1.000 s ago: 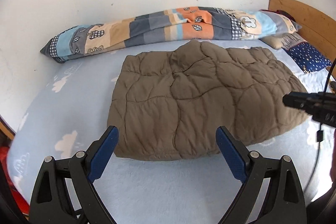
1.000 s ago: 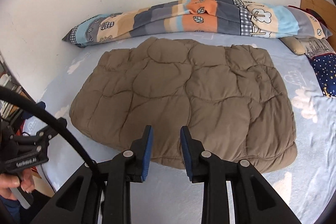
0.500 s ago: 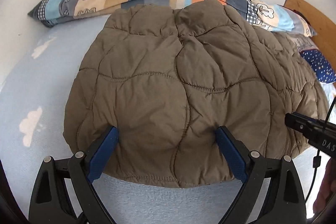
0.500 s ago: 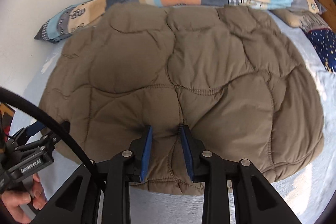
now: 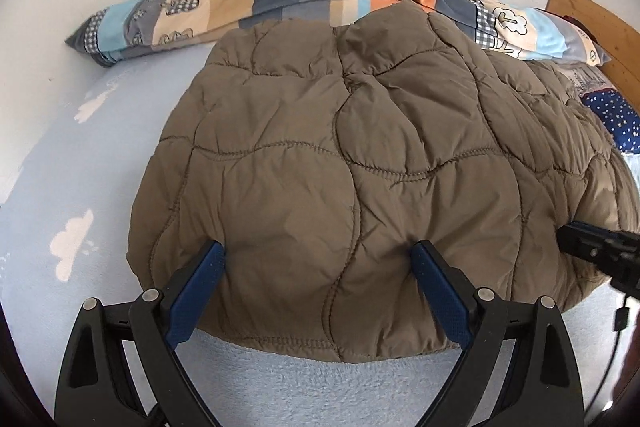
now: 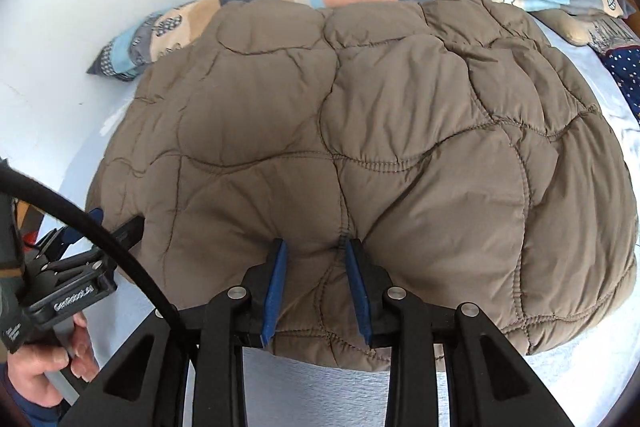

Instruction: Fold large clothes

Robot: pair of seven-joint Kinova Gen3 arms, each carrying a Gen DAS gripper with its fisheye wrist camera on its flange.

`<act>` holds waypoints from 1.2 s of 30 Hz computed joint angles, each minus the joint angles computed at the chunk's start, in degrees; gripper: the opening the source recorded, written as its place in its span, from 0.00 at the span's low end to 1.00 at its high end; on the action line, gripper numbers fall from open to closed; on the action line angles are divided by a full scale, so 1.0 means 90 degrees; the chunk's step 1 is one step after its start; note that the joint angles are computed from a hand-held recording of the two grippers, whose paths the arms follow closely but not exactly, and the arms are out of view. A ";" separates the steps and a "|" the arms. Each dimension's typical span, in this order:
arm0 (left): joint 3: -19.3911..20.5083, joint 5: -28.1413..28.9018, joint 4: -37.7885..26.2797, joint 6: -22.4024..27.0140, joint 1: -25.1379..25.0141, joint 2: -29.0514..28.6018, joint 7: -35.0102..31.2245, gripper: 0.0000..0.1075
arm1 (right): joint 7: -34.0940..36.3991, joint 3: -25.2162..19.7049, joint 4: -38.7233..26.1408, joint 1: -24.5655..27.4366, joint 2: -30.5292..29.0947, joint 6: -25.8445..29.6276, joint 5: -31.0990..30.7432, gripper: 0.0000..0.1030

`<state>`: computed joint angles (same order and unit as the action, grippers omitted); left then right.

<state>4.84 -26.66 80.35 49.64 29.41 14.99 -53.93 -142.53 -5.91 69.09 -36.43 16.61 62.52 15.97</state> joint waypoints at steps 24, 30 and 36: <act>-0.0003 -0.0088 0.0004 -0.0224 -0.0051 -0.0024 -0.0309 0.88 | -0.1220 -0.0028 0.1229 0.0926 -0.1428 -0.0954 0.0409 0.64; -0.0036 -0.0160 -0.0017 -0.0197 0.0006 -0.0006 -0.0253 0.88 | -0.1466 -0.0166 0.1446 0.1363 -0.1633 -0.0982 0.0388 0.64; -0.0040 -0.0206 0.0002 -0.0205 0.0019 -0.0010 -0.0236 0.88 | -0.1449 -0.0233 0.1482 0.1501 -0.1583 -0.1147 0.0201 0.64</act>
<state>4.48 -28.51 80.36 47.79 29.59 14.90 -56.05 -155.57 -8.00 82.43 -22.92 2.36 52.19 17.78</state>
